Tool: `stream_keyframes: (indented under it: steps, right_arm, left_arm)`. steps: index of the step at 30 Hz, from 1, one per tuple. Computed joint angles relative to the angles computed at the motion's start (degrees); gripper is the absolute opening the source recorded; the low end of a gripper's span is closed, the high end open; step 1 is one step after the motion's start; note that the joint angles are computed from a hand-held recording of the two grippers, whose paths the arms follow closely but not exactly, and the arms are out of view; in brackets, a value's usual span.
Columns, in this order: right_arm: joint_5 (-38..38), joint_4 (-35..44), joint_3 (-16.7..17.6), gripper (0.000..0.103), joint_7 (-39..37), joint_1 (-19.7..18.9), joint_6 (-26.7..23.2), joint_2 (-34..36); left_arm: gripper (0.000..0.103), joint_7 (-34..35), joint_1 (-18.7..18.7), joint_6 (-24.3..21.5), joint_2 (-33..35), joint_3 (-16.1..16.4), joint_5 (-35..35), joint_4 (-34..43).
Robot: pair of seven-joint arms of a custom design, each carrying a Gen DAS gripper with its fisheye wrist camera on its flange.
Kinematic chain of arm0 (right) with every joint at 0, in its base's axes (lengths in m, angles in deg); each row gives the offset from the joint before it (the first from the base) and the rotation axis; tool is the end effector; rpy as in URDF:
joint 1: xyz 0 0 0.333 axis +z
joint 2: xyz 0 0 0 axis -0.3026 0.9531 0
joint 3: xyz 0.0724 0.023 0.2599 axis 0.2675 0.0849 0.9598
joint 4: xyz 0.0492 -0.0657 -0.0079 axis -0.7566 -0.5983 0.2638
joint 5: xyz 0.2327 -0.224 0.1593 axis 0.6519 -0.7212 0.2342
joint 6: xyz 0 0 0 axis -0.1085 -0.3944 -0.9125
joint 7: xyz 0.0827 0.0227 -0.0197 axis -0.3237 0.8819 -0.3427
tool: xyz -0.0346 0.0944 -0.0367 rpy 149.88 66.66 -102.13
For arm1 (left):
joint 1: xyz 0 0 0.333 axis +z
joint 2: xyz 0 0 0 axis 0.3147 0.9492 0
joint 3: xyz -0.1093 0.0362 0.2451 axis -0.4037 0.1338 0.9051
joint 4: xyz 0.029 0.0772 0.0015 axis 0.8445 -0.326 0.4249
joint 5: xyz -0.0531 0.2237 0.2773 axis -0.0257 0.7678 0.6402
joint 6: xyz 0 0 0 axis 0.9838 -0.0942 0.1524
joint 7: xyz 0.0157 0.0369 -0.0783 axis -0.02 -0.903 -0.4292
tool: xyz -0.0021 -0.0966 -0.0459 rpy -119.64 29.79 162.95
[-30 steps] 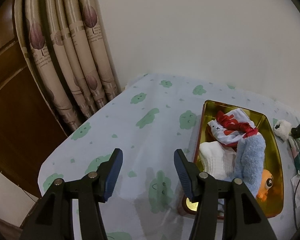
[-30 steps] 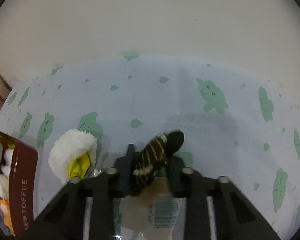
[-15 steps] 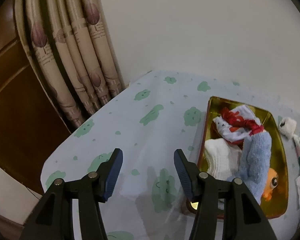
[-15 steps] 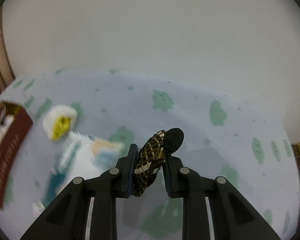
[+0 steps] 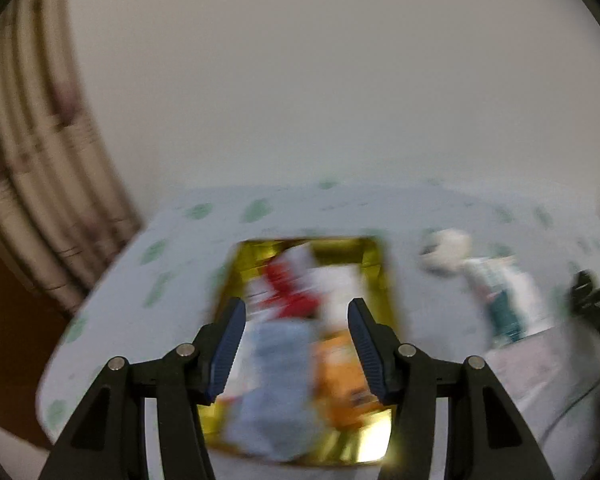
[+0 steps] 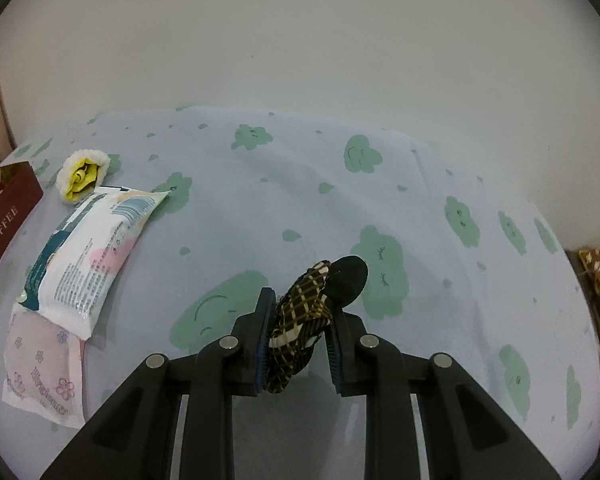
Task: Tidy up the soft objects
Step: 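Grasp the white fluffy yellow-centred item with the left gripper while the right holds the scrunchie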
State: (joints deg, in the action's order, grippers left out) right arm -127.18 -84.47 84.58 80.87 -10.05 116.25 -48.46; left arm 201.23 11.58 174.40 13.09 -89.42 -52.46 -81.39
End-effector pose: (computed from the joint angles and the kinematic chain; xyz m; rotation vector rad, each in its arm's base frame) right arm 0.3563 0.1353 0.4033 -1.3663 2.3560 -0.9314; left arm 0.5085 -0.0554 0.5180 -1.2607 2.1536 -0.8704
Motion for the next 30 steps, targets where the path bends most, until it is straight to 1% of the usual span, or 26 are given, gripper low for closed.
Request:
stream_keyframes:
  steps: [1, 3, 6, 11, 12, 14, 15, 17, 19, 22, 23, 25, 30]
  right_arm:
    - [-0.4, -0.2, 0.0, 0.021, 0.4, -0.1, 0.4, -0.4]
    - [-0.6, -0.4, 0.4, 0.021, 0.9, -0.1, 0.7, -0.5]
    - [-0.5, -0.7, 0.0, 0.021, 0.5, 0.1, 1.7, -0.8]
    - [1.0, -1.3, -1.2, 0.021, -1.7, -0.1, 3.7, -0.6]
    - [1.3, -1.3, -1.2, 0.022, -2.1, -0.1, 4.1, -0.5]
    - [1.6, -1.3, -1.1, 0.022, -2.8, -0.4, 4.6, -0.4]
    - [1.9, -1.3, -1.1, 0.021, -3.2, -0.5, 4.8, -0.3]
    - [2.3, -1.3, -1.0, 0.021, -3.6, -0.7, 5.0, -0.3]
    - [2.6, -1.7, -1.0, 0.021, -3.7, -0.9, 5.5, -0.7]
    - [3.3, -2.2, -0.8, 0.021, -3.7, -1.1, 6.1, -1.2]
    - [3.5, -2.2, -0.7, 0.021, -3.9, -1.3, 6.3, -1.3]
    - [3.6, -2.2, -0.5, 0.021, -4.1, -1.6, 6.4, -1.2]
    - [3.9, -2.1, -0.3, 0.021, -4.4, -1.9, 6.5, -0.9]
  left_arm:
    - [0.055, -0.3, -0.7, -2.3, 0.7, -0.3, -0.6, 1.5]
    - [0.055, -1.6, -1.4, -5.4, 2.6, -1.7, -0.1, 4.3]
    - [0.055, -3.9, -2.0, -7.6, 5.7, -4.3, 2.2, 7.9]
    - [0.055, -6.1, -2.4, -16.3, 13.4, -7.3, 4.3, 17.0]
    - [0.055, -8.0, -2.5, -18.4, 15.8, -7.9, 6.0, 19.7]
    - [0.055, -9.0, -2.5, -20.8, 18.7, -9.1, 7.4, 22.9]
    - [0.055, -9.9, -2.7, -21.3, 20.4, -9.5, 8.7, 24.6]
    - [0.055, -13.4, -3.6, -20.5, 22.8, -10.1, 12.9, 26.8]
    - [0.055, -15.9, -3.9, -21.5, 25.7, -10.5, 15.2, 30.1]
    - [0.055, -20.8, -4.3, -25.2, 31.1, -10.7, 17.9, 36.9]
    - [0.055, -22.0, -4.4, -27.1, 33.3, -10.8, 18.5, 39.8]
    - [0.055, -24.0, -4.8, -29.0, 35.9, -10.8, 20.4, 42.9]
    - [0.055, -27.5, -6.5, -28.1, 39.5, -10.4, 26.1, 45.8]
